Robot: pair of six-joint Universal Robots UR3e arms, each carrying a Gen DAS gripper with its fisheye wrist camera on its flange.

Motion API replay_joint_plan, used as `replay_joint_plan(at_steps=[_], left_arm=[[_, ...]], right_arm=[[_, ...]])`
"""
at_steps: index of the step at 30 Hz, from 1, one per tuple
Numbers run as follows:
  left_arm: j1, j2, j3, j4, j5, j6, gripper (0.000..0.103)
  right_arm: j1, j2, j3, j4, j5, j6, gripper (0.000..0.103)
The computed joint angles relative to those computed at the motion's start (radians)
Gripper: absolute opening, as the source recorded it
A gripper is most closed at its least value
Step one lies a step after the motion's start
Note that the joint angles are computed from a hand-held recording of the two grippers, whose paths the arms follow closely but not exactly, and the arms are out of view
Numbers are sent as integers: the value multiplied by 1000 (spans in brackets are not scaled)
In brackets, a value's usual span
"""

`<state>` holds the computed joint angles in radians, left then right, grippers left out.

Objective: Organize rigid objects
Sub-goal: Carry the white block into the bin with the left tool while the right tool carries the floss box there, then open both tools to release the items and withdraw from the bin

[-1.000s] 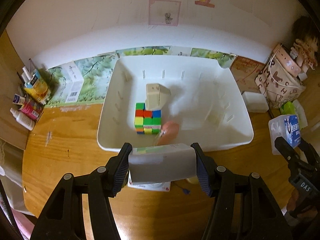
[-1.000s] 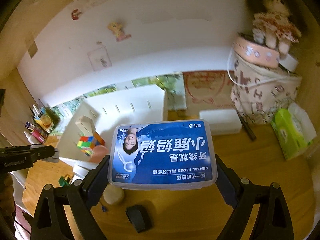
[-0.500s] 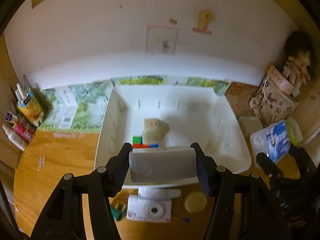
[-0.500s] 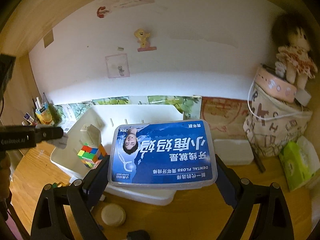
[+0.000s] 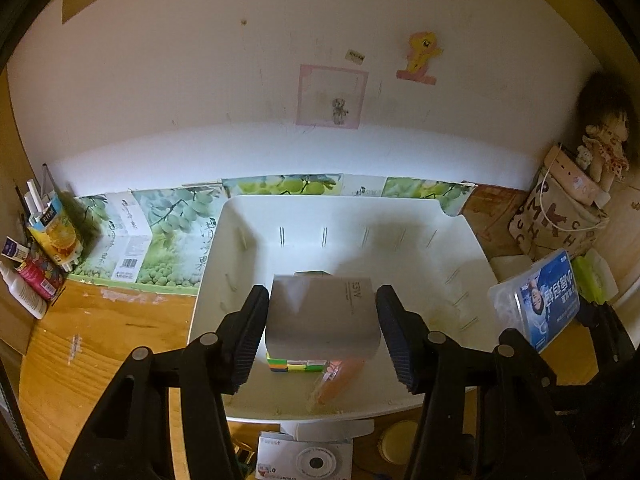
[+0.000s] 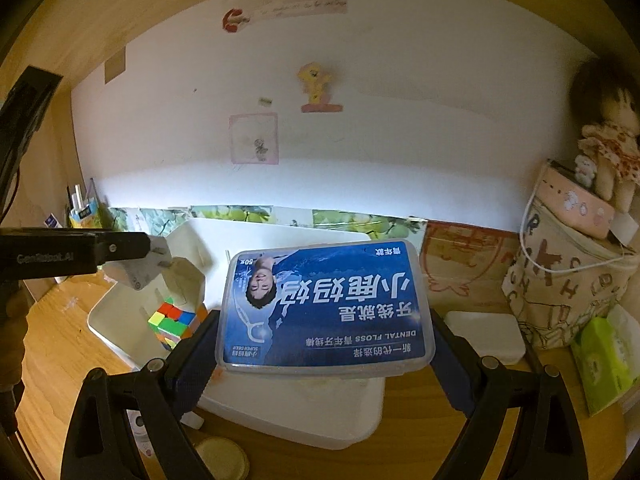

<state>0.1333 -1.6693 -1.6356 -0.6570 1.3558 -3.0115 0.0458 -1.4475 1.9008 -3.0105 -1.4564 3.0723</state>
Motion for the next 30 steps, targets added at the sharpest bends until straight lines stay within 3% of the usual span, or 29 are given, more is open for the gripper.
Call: replay_joint_plan(at_steps=[6,13,21,30], left_arm=[[7,2,-37,114,-12,-31,58],[2,-2,-19,84,-4,-29,59],[-4,46,-43,83,14,-33,74],[-6,125,-74,48,40,-28,78]], right_arm=[[13,28,-10,-30,7,-14,94],[30,33,-15,-38,8,-35,94],[22,-6,14,-48,21,-39,95],[9,-72,53,-51,53,-55,95]])
